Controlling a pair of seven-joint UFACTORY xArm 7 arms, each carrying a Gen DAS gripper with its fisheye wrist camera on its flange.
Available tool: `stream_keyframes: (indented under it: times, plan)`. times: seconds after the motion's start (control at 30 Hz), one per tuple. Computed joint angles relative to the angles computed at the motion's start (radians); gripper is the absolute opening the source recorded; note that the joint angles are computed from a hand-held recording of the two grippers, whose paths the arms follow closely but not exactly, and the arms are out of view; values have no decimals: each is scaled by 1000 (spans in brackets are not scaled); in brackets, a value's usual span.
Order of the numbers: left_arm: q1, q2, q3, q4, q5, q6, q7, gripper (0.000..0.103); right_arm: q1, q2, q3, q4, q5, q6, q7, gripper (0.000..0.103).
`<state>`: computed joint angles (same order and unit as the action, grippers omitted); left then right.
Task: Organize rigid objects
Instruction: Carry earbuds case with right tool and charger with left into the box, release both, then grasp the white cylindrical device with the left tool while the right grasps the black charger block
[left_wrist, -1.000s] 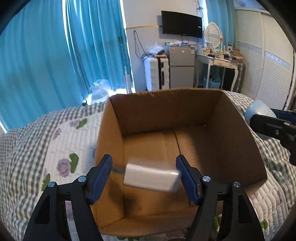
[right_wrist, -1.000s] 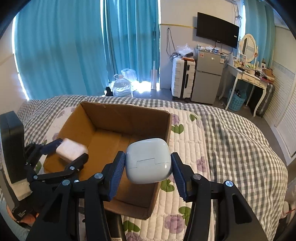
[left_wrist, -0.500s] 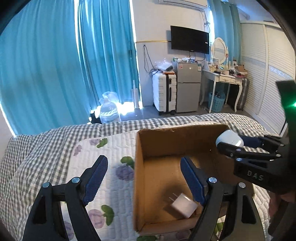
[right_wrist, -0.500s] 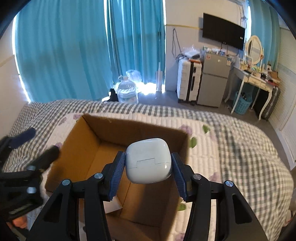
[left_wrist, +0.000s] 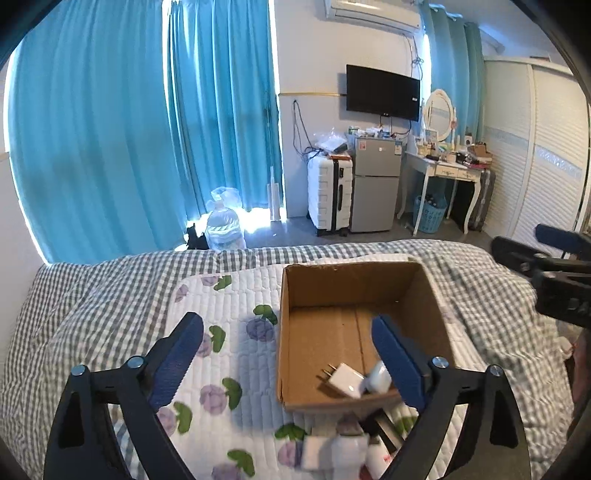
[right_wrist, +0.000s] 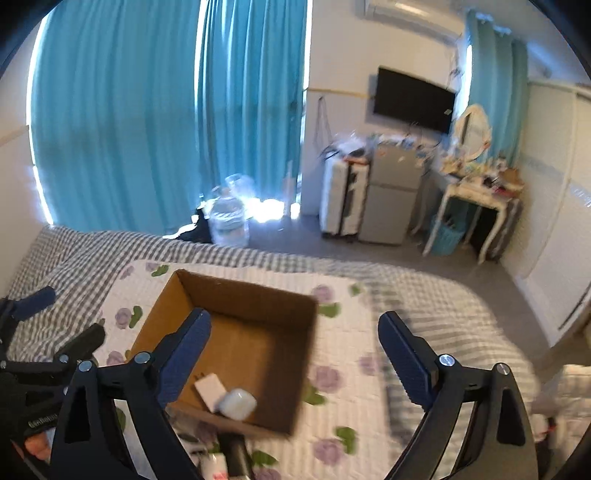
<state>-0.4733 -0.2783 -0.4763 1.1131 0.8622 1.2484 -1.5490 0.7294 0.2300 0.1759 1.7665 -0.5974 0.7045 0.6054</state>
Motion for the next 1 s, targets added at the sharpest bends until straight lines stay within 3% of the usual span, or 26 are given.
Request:
stream_keyframes:
  times: [0.23,0.43,0.7,0.87,1.0]
  plan:
    - [-41,-49,-76,20,-48,136,-19,102,-25,-251,72,-209,-72,78,60,103]
    - [-67,-67,-110,-54,-116,144,-108,102,-79,-397,131,-434,5,-3,69,103]
    - [-88,-14,-69,-203,-179,-11,-278,102,-155,-348,215,-597,-8,-111,137,103]
    - [-112,85,-32,-240,-147,-107,-390,102,-147,-261,192,-632,-52,-164,203,103]
    - [-149,199,14,-222,-108,-171,-398,102,-135,-231,150,-685,-33,-208,216,103]
